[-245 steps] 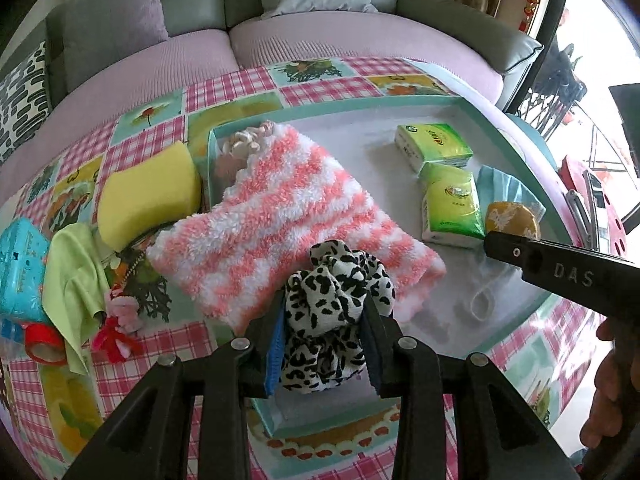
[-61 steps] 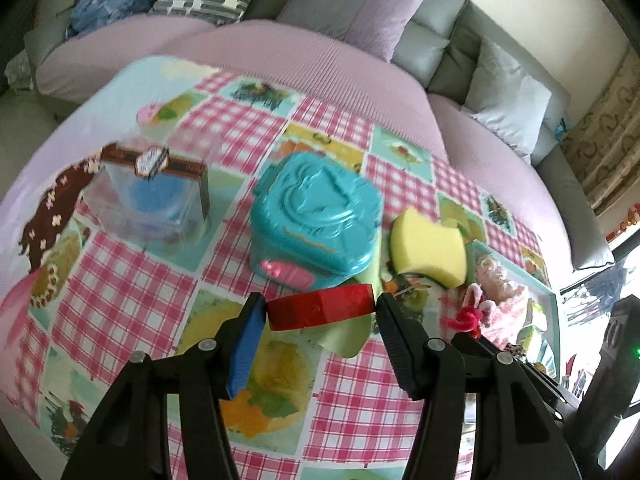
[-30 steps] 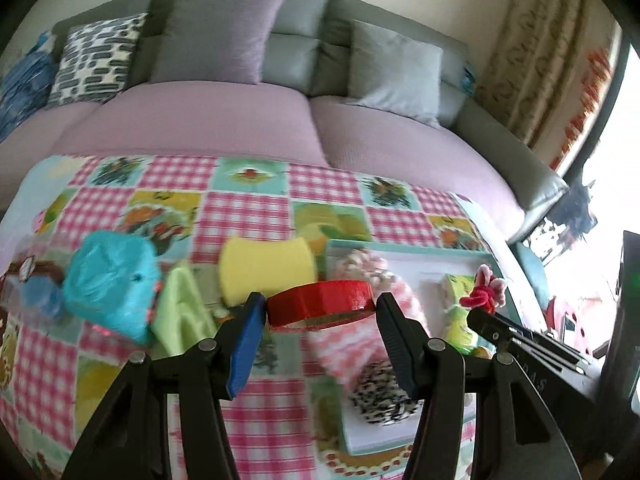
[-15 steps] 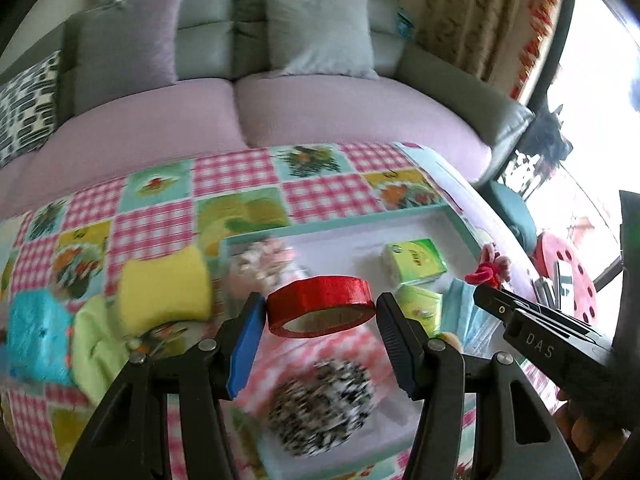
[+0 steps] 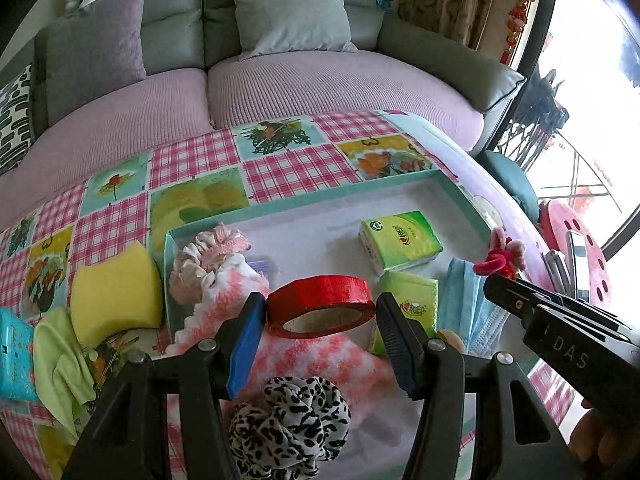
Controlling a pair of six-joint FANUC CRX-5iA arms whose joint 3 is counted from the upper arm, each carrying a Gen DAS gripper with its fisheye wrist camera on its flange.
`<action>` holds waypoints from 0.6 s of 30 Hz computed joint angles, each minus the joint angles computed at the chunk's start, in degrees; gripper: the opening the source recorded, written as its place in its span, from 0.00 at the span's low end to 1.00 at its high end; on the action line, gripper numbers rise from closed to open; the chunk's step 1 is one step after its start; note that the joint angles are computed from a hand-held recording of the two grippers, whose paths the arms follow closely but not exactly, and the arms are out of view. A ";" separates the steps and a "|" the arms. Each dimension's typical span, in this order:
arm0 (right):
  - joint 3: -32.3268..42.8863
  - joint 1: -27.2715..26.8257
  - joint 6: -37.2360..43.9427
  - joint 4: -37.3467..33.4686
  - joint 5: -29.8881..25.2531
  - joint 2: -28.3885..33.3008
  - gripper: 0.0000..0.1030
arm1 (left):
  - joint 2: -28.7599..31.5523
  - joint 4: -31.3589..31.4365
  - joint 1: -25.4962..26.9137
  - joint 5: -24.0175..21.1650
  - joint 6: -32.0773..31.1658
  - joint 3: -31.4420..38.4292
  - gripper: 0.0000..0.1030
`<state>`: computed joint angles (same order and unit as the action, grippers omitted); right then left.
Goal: Organize soft objects
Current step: 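Carry the tape roll and plush doll into the tray and release both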
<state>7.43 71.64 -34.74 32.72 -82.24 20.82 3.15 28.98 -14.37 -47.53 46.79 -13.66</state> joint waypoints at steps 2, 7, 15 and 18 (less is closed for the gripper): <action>-0.02 -0.01 -0.12 -0.02 0.06 -0.02 0.21 | -0.49 0.15 0.01 -0.07 -0.39 -0.28 0.57; 1.31 0.22 0.71 0.07 -1.33 0.45 0.23 | -1.54 0.24 0.29 -1.34 -0.34 -0.30 0.60; 3.89 0.70 2.15 0.25 -4.49 1.45 0.48 | -3.11 -1.75 3.22 -2.59 5.65 1.00 0.61; 4.83 0.41 3.60 -0.20 -4.32 2.10 0.49 | -3.19 -5.77 4.66 -2.34 11.56 2.43 0.69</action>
